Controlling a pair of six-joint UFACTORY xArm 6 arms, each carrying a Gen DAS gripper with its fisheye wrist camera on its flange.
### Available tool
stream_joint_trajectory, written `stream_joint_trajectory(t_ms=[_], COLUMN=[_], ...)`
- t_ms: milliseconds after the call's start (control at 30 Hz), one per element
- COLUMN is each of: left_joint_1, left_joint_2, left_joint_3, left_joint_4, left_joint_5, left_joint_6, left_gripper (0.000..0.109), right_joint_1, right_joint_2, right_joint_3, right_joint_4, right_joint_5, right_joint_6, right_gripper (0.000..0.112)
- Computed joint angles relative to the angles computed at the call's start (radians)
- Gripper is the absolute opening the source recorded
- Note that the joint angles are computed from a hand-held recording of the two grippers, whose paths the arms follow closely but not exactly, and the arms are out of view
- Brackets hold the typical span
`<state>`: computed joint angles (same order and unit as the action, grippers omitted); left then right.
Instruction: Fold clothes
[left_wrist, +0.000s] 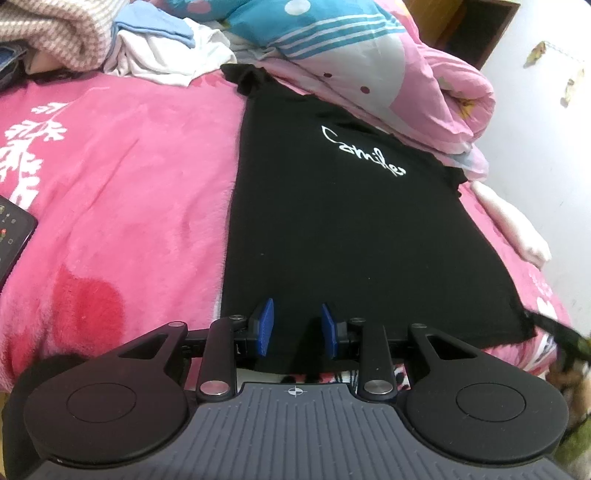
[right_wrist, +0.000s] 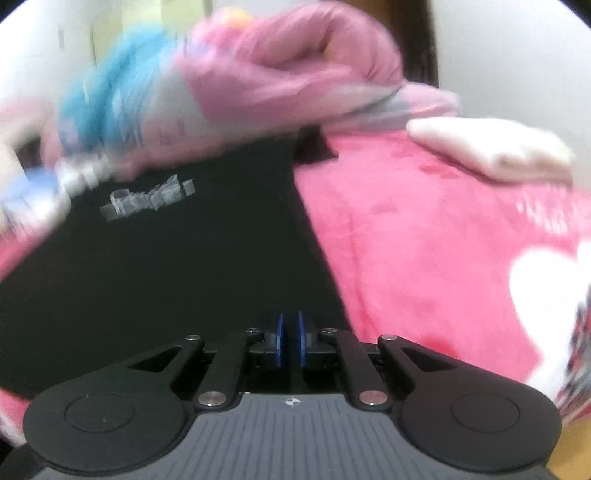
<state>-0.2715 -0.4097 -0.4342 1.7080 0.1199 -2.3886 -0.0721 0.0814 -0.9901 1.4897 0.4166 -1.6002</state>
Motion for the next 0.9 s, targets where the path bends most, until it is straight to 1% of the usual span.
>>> stream_joint_trajectory(t_ms=[67,100,133,200,267,333,367,400,467,500,533,567,600,633,700,800,833,900], left_joint_1=[0.007,0.007,0.006,0.005,0.004,0.0,-0.004,-0.008,-0.005,-0.003,-0.001,0.0,0.002,0.004,0.006,-0.004,-0.01,-0.017], left_joint_2=[0.001,0.001,0.002,0.002,0.003,0.003,0.001,0.0,-0.002,-0.002,-0.002,-0.003,-0.003,-0.003,-0.007,-0.017,-0.02,-0.029], left_joint_3=[-0.004,-0.004,-0.004,-0.004,-0.004,-0.002,0.0,0.003,0.003,0.003,0.003,0.003,0.003,0.003,0.005,0.011,0.014,0.022], left_joint_4=[0.051,0.053,0.055,0.06,0.064,0.047,0.027,0.007,0.017,0.023,0.03,0.036,0.043,0.049,0.072,0.097,0.108,0.117], left_joint_5=[-0.012,-0.012,-0.011,-0.01,-0.009,-0.003,0.003,0.008,0.004,0.001,-0.001,-0.004,-0.006,-0.008,-0.011,0.001,0.008,0.017], left_joint_6=[-0.047,-0.048,-0.048,-0.049,-0.049,-0.033,-0.016,0.002,-0.005,-0.01,-0.014,-0.019,-0.024,-0.028,-0.054,-0.091,-0.108,-0.128], left_gripper=[0.029,0.029,0.029,0.029,0.029,0.029,0.029,0.029,0.029,0.029,0.029,0.029,0.029,0.029,0.029,0.029,0.029,0.029], right_joint_1=[-0.06,-0.091,-0.111,-0.132,-0.116,-0.063,-0.039,-0.016,0.02,0.032,0.034,0.013,-0.031,-0.069,-0.13,-0.163,-0.168,-0.178], right_joint_2=[-0.034,-0.05,-0.062,-0.079,-0.062,-0.012,0.029,0.07,0.177,0.229,0.278,0.314,0.343,0.355,0.344,0.246,0.205,0.119], right_joint_3=[0.044,0.065,0.071,0.062,0.007,-0.072,-0.121,-0.166,-0.271,-0.32,-0.362,-0.395,-0.42,-0.427,-0.402,-0.294,-0.258,-0.192], right_joint_4=[0.038,0.052,0.053,0.038,0.052,0.058,0.037,0.015,-0.08,-0.137,-0.187,-0.196,-0.162,-0.134,-0.095,-0.094,-0.098,-0.09], right_joint_5=[0.047,0.072,0.089,0.108,0.144,0.152,0.165,0.172,0.171,0.145,0.114,0.125,0.178,0.2,0.17,0.063,0.059,0.108], right_joint_6=[-0.001,0.002,0.007,0.014,0.016,0.003,0.018,0.045,0.18,0.259,0.326,0.374,0.4,0.434,0.503,0.502,0.494,0.462], right_gripper=[0.004,0.004,0.007,0.007,0.007,0.007,0.007,0.007,0.006,0.006,0.002,0.0,0.0,0.0,0.0,0.0,0.0,0.001])
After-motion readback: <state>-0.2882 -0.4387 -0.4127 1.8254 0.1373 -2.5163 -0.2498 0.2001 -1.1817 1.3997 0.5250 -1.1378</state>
